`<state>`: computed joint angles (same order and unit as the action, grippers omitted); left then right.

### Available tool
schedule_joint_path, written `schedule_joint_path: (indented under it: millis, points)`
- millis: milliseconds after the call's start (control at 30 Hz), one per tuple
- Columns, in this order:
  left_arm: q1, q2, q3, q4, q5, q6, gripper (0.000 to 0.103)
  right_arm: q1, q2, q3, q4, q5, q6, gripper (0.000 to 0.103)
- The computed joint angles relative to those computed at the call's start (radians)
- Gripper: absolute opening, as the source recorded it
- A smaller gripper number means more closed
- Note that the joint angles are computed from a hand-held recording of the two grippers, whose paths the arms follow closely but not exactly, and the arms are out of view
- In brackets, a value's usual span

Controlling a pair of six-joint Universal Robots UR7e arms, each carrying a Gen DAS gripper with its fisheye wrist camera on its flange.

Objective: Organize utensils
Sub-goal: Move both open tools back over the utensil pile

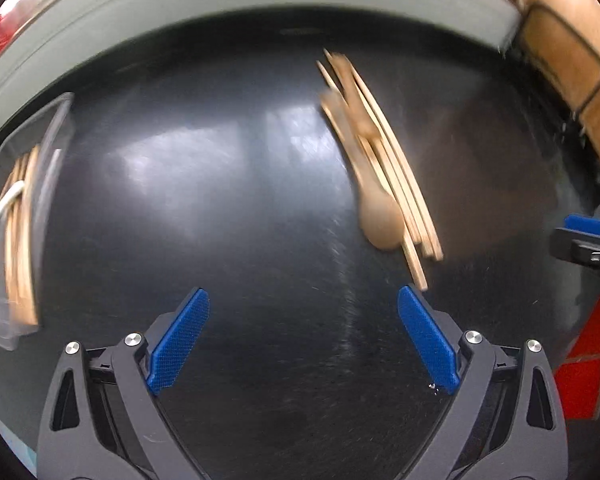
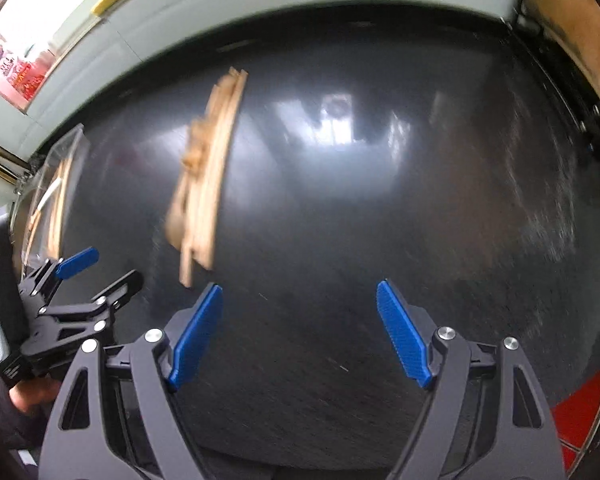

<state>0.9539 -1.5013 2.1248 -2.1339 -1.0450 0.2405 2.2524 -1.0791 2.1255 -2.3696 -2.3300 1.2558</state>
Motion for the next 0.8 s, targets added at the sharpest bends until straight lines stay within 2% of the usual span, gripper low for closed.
schedule_joint_path:
  millis: [100, 267, 400, 567, 700, 800]
  points:
    - [-0.004, 0.020, 0.027, -0.022, 0.022, -0.026, 0.093, -0.004, -0.029, 0.040, -0.006, 0.017, -0.005, 0.077]
    - [-0.026, 0.063, 0.054, -0.125, 0.051, 0.006, 0.097, -0.003, -0.029, 0.030, 0.021, 0.016, -0.020, 0.077]
    - [-0.027, 0.120, 0.021, -0.162, 0.027, 0.031, 0.097, -0.013, -0.019, 0.026, 0.008, 0.021, -0.034, 0.077]
    - [-0.006, 0.155, -0.025, -0.161, 0.039, 0.029, 0.097, -0.028, 0.015, 0.005, -0.008, 0.021, -0.063, 0.077]
    - [0.029, 0.176, -0.078, -0.148, 0.049, 0.038, 0.097, -0.056, 0.067, -0.026, -0.047, 0.019, -0.144, 0.077]
    - [0.054, 0.184, -0.120, -0.114, 0.008, 0.047, 0.097, -0.076, 0.114, -0.057, -0.062, 0.027, -0.210, 0.077]
